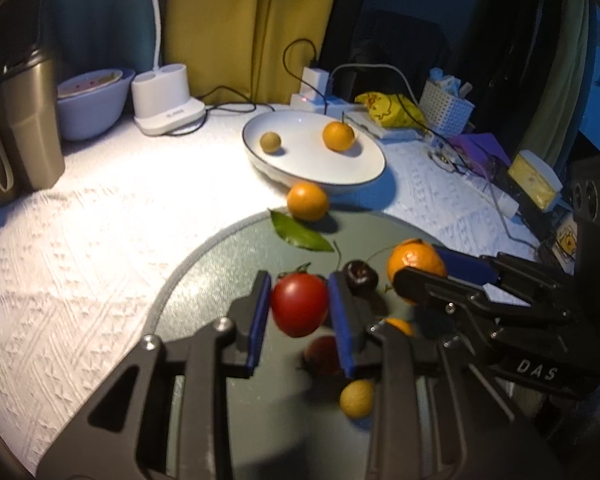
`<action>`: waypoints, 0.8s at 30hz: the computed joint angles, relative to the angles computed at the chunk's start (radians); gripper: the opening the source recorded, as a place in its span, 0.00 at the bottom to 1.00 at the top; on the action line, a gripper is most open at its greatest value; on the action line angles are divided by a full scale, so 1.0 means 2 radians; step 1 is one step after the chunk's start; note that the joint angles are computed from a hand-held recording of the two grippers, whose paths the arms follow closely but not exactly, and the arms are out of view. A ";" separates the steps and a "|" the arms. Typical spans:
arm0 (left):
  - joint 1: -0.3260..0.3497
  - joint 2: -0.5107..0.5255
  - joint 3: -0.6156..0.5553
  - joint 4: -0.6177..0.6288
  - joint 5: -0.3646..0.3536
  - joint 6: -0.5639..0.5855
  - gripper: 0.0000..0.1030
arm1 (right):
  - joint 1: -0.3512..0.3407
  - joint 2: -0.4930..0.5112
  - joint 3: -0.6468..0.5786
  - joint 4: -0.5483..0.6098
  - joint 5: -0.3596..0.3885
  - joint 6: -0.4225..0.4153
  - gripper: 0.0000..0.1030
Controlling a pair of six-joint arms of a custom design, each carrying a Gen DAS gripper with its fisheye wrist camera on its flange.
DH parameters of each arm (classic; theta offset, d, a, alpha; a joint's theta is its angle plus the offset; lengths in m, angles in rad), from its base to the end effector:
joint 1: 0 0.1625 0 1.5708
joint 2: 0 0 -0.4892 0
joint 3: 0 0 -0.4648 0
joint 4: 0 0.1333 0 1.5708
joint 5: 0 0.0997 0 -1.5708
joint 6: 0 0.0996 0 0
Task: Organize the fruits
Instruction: 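Grasp a red cherry tomato with the left gripper while the right gripper grasps another tangerine, then carry the tomato and tangerine to the white plate and release both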
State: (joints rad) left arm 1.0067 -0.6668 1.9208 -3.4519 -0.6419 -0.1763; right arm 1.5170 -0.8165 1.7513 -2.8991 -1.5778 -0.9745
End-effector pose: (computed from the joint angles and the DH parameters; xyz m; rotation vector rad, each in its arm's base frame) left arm -0.1648 -0.6589 0.0336 0.0752 2.2888 -1.0930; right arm 0.0925 -0.7474 0.0913 1.2868 -2.5994 0.4984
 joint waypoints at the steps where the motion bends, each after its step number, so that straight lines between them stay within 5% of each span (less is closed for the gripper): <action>1: 0.000 0.000 -0.001 -0.001 0.000 0.002 0.29 | 0.001 0.000 -0.001 -0.001 0.000 0.000 0.46; 24: 0.010 0.002 -0.038 -0.015 0.000 0.055 0.29 | 0.010 0.018 -0.046 -0.003 0.005 0.009 0.46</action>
State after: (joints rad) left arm 1.0261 -0.6637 1.8458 -3.4811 -0.6421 -0.0670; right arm 1.5363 -0.7812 1.6595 -2.9052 -1.5681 -0.9555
